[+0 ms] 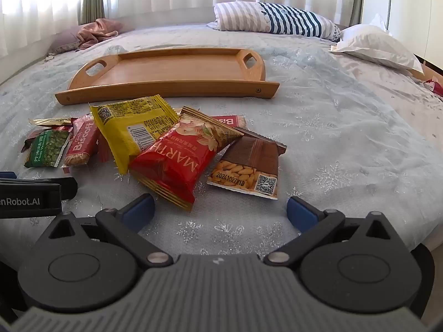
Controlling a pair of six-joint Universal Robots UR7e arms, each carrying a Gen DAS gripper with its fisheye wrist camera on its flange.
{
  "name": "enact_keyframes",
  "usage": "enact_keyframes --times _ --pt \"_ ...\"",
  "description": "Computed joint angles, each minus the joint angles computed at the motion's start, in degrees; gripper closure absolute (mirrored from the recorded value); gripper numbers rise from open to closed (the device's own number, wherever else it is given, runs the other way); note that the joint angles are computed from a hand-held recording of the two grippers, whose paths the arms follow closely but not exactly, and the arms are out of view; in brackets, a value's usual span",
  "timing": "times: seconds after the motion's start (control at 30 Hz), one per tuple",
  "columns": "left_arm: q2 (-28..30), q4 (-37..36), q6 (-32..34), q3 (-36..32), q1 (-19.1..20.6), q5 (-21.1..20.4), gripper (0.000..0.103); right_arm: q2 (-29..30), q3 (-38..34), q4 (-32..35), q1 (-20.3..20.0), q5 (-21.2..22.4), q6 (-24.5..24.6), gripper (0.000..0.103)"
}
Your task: Organize snacks
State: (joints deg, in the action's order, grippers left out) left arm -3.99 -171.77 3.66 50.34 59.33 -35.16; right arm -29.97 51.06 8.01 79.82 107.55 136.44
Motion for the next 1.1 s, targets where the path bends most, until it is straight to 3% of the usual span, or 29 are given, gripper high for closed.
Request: enact_keyframes --times 1.1 --pt "0.0 0.1 -0.1 0.0 0.0 0.0 0.000 -0.2 0.5 -0.6 0.0 0.0 -0.3 0.000"
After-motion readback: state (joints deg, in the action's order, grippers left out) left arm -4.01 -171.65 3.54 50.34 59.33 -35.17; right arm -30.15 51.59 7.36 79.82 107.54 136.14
